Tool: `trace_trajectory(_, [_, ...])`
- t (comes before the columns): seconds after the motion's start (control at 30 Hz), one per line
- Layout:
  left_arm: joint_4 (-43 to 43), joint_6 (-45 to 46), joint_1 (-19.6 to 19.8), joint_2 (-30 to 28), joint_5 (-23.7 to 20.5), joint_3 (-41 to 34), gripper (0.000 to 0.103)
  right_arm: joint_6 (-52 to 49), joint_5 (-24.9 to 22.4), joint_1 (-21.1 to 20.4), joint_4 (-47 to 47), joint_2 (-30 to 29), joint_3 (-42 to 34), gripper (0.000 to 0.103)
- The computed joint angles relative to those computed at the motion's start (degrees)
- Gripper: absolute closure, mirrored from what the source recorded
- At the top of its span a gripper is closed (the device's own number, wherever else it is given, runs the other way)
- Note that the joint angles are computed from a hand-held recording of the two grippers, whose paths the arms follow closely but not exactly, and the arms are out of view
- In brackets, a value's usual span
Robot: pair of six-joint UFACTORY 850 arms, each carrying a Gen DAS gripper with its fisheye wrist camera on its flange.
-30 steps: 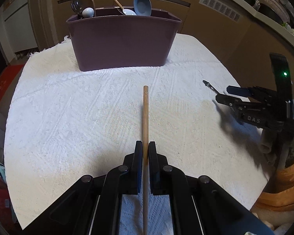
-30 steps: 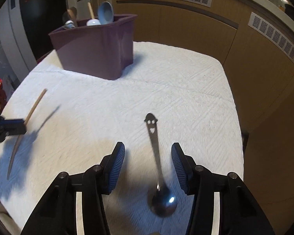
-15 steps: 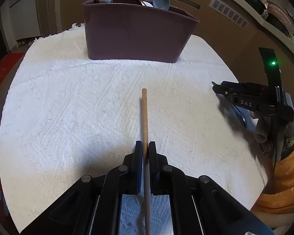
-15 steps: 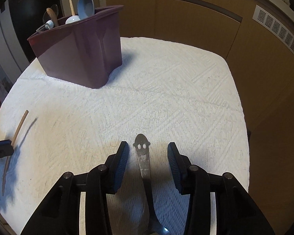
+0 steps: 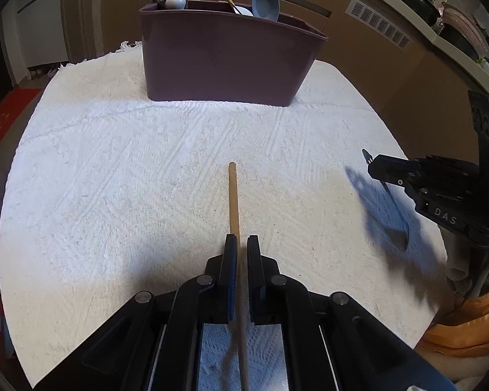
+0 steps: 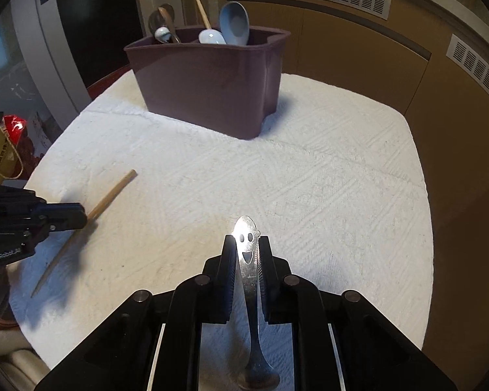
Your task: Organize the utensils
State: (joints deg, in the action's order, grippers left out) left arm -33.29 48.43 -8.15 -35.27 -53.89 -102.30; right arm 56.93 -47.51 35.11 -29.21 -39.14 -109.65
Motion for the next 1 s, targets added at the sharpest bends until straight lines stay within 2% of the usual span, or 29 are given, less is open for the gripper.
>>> trace_trajectory(0.17, [-0.27,0.87,-0.07,0.66,0.13,0.55,0.099,-0.08,0.49,1.33,-1.39,0.83,-0.3,0.09])
trace_trajectory(0.4, [3.83,-1.32,-0.94,0.75,1.44,1.46,0.099,-1.0,0.11,1.62,-0.89,0.26,0.75,0.087])
trace_trajectory(0.47, [4.42,-1.73,-0.94,0.79,1.46,1.43,0.098,-0.63,0.7,1.5,-0.66,1.61,2.99,0.082])
trace_trajectory(0.53, [5.44,-2.51,-1.04,0.65,1.52,1.38,0.094,-0.37,1.58,1.73,-0.41,3.7,6.27,0.068])
trace_trajectory(0.6, [6.23,-3.2,-1.03,0.37,0.98,1.33,0.089,0.83,1.87,2.23,-0.8,5.64,9.44,0.058])
trace_trajectory(0.63, [6.41,-3.3,-1.06,0.3,0.97,1.45,0.089,1.73,2.26,2.52,-0.91,6.75,11.31,0.057])
trace_trajectory(0.8, [6.58,-3.12,-1.64,0.48,1.51,1.69,0.081,3.1,2.99,3.46,0.44,8.46,15.1,0.06])
trace_trajectory(0.87, [6.82,-3.53,-1.94,0.35,1.59,1.46,0.079,2.64,3.2,3.53,0.36,7.6,14.12,0.067])
trace_trajectory(1.0, [7.58,-6.13,-2.34,-1.09,0.46,-0.94,0.079,1.41,3.52,2.53,-0.04,4.85,9.94,0.067])
